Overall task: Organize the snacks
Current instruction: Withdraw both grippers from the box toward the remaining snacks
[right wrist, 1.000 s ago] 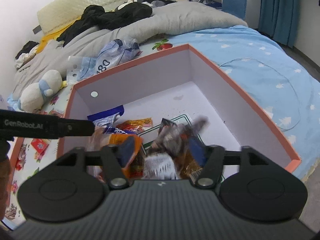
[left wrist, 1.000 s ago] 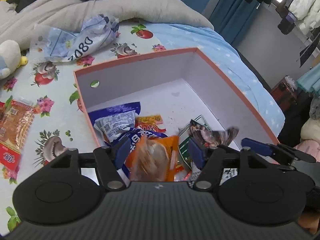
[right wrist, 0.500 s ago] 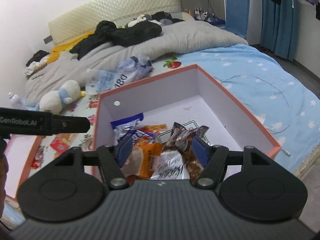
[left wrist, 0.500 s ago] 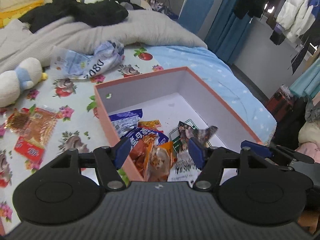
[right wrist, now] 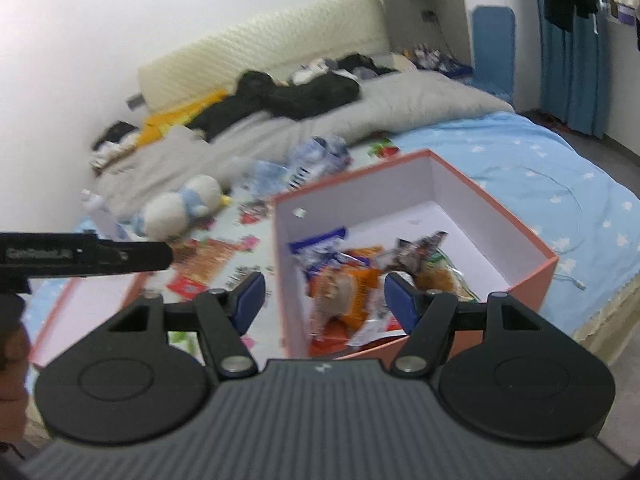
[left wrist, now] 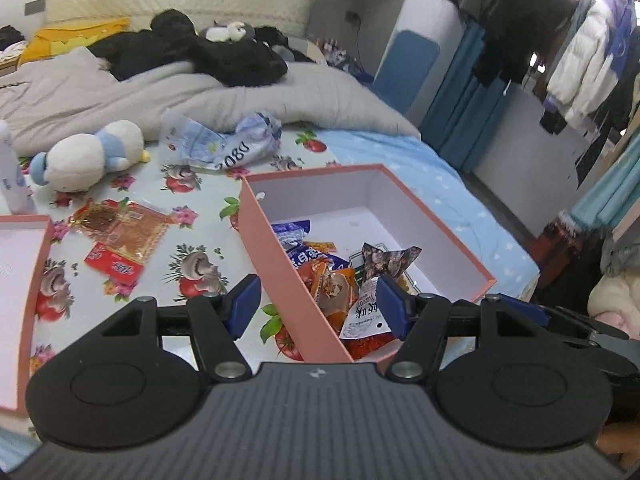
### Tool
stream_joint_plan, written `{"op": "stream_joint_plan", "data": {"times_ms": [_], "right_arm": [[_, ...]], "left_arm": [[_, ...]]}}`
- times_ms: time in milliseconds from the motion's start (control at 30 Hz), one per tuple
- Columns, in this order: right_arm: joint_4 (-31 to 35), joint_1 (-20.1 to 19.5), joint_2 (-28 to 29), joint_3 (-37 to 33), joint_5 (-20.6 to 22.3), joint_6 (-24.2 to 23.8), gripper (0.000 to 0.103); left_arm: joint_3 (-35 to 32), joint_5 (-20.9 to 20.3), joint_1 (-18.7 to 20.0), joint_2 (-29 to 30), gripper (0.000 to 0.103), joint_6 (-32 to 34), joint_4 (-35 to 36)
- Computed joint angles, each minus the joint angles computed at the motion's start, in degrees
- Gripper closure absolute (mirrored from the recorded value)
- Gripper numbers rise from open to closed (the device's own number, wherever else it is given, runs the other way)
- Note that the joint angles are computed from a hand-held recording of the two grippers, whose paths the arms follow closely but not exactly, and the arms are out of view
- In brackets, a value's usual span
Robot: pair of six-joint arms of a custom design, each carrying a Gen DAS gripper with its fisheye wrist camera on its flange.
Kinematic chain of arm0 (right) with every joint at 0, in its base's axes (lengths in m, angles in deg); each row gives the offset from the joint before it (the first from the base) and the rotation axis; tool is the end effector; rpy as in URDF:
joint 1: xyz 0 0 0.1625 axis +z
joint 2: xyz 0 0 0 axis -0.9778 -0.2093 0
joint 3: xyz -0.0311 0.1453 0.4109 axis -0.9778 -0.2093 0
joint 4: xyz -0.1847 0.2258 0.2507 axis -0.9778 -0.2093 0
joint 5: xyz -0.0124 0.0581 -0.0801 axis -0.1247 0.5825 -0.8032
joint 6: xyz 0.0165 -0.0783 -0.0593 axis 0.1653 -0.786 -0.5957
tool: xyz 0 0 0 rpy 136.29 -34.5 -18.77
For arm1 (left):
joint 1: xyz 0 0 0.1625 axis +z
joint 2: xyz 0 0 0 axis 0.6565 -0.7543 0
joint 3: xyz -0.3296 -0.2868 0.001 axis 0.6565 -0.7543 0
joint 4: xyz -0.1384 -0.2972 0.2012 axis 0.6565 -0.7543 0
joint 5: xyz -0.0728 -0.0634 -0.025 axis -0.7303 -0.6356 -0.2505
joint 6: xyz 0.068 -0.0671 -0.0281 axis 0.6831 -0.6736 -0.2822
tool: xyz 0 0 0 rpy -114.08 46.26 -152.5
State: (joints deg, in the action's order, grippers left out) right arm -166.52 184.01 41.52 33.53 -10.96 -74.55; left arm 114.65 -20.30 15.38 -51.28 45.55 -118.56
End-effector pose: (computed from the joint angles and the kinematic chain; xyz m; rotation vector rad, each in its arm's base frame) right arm 0.3406 -0.7672 0.1700 0.9813 -2.5602 0.9075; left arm -0.2110 -0.7020 0.3458 0.0407 2.3032 -1.2018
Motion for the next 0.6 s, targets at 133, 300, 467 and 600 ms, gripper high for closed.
{"op": "stream_joint_plan", "data": {"times_ms": [133, 300, 467, 600], "right_arm": [[-2.22, 0.36, -2.37, 5.24, 0.70, -0.80, 0.035], [-3.33, 0.43, -4.90, 11.26, 3.00, -1.83, 0.035], [-3.81, 0.87, -6.24, 15.63, 5.18, -4.95, 0.035], [-3.01, 1.20, -6.65, 17.28, 6.16, -5.33, 0.035]], "left_arm": [[6.44, 2.95, -2.30, -3.42, 0.034, -1.18, -4.03], [13.92, 6.98, -4.80, -7.42, 0.034, -4.19, -6.34], [20.47, 11.31, -6.48, -11.43, 0.034, -12.50, -2.85], [25.02, 13.11, -7.33, -14.42, 0.034, -17.92, 0.03]]}}
